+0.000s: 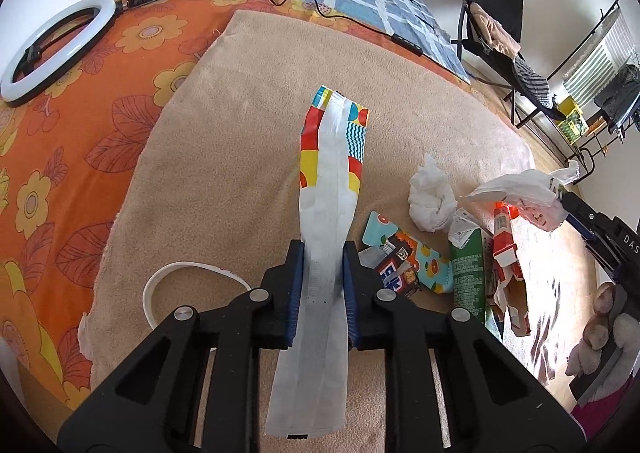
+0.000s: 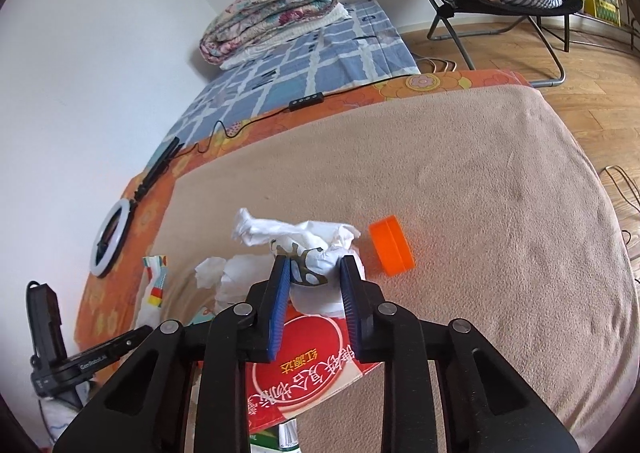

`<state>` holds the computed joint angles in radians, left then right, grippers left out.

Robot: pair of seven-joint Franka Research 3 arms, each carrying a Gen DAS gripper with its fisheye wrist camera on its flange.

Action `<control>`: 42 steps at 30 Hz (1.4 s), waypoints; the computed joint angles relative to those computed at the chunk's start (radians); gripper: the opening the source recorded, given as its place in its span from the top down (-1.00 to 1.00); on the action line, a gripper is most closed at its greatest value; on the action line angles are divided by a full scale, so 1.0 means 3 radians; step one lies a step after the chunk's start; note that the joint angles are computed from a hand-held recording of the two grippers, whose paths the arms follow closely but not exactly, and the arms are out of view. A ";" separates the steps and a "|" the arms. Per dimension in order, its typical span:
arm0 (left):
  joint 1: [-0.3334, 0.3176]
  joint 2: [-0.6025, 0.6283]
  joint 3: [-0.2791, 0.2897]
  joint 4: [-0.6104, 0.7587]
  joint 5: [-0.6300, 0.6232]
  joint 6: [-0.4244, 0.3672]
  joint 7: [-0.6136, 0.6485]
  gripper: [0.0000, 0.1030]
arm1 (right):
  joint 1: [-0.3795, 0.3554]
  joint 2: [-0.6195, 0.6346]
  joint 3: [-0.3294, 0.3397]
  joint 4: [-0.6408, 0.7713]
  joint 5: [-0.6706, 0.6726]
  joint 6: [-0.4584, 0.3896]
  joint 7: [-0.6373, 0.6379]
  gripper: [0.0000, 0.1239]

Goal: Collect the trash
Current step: 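Carry the paper strip and tissues down over the blue basket with both tools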

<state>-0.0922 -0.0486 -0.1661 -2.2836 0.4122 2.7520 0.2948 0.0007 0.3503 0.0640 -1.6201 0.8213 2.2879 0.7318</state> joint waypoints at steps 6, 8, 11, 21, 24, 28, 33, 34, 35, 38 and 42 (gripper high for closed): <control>0.0004 -0.0192 -0.0035 -0.0092 0.0125 -0.0003 -0.0119 0.67 | -0.0020 -0.0186 0.0007 -0.0159 0.0162 0.0014 -0.0163 0.64; 0.0007 -0.0281 -0.0052 -0.0150 0.0138 0.0018 -0.0151 0.67 | -0.0032 -0.0259 -0.0005 -0.0219 0.0238 -0.0012 -0.0226 0.64; 0.0004 -0.0427 -0.0100 -0.0235 0.0169 0.0016 -0.0203 0.67 | -0.0035 -0.0400 -0.0036 -0.0336 0.0335 -0.0036 -0.0359 0.64; -0.0155 -0.0965 -0.0290 -0.0563 0.0115 -0.0045 -0.0276 0.67 | -0.0013 -0.1030 -0.0267 -0.0886 0.0638 -0.0259 -0.0897 0.64; -0.0265 -0.1116 -0.0357 -0.0674 0.0025 -0.0068 -0.0281 0.67 | -0.0008 -0.1225 -0.0363 -0.1065 0.0678 -0.0368 -0.1027 0.64; -0.0426 -0.1276 -0.0465 -0.0778 -0.0074 -0.0126 -0.0324 0.67 | -0.0010 -0.1506 -0.0496 -0.1335 0.0682 -0.0511 -0.1196 0.64; -0.0635 -0.1360 -0.0583 -0.0842 -0.0186 -0.0185 -0.0412 0.67 | -0.0016 -0.1909 -0.0657 -0.1751 0.0628 -0.0612 -0.1485 0.64; -0.0678 -0.1364 -0.0599 -0.0857 -0.0210 -0.0184 -0.0431 0.67 | -0.0016 -0.1986 -0.0685 -0.1837 0.0614 -0.0618 -0.1537 0.64; -0.0721 -0.1360 -0.0622 -0.0869 -0.0232 -0.0179 -0.0460 0.67 | -0.0020 -0.2054 -0.0717 -0.1910 0.0589 -0.0642 -0.1577 0.64; -0.0859 -0.1312 -0.0667 -0.0903 -0.0314 -0.0153 -0.0530 0.67 | -0.0042 -0.2236 -0.0799 -0.2131 0.0499 -0.0707 -0.1663 0.64; -0.1038 -0.1169 -0.0677 -0.0927 -0.0425 -0.0091 -0.0540 0.67 | -0.0083 -0.2446 -0.0868 -0.2406 0.0357 -0.0729 -0.1776 0.64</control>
